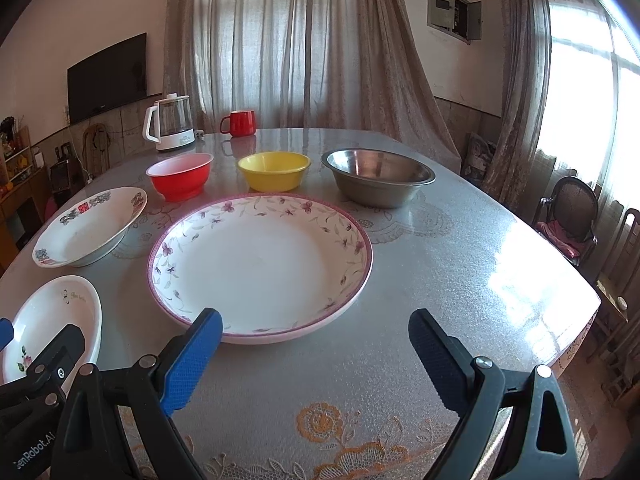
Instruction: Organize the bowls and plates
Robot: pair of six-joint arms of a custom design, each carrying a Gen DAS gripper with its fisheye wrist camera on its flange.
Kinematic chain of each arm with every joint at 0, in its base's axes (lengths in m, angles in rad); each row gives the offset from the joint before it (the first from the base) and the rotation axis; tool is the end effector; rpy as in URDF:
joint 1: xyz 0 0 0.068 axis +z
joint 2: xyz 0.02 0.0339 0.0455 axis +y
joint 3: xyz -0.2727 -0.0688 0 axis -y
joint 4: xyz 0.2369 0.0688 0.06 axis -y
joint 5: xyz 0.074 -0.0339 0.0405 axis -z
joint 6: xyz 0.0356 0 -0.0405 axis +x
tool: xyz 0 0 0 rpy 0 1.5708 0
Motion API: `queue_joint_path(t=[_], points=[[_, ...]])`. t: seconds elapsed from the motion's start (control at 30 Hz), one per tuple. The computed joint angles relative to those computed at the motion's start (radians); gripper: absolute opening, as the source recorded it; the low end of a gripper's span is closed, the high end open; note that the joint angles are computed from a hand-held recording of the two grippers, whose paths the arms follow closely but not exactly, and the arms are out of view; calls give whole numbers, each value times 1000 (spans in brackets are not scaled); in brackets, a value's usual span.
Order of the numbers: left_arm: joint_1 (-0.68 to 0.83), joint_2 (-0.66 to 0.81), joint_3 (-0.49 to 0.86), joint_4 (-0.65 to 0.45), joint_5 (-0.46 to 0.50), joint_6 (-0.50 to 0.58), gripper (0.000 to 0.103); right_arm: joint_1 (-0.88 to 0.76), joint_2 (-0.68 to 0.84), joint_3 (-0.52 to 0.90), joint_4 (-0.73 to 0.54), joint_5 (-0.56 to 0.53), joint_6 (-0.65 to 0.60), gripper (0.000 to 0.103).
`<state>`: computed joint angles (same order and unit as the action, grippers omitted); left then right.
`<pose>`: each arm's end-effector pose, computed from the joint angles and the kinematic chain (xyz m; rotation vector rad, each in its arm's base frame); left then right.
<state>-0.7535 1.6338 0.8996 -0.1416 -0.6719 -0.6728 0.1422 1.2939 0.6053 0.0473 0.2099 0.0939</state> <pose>0.2474 -0.2017 0.1932 -0.1892 2.2083 0.0597 0.2522 0.0286 0.2065 0.0629 2.1967 -0.1000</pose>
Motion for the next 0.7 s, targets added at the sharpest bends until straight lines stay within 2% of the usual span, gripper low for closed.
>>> queue_joint_path(t=[0.7], points=[[-1,-1,-3,-3,2,-6,103,-1,1,-2,5,-5,2,96]])
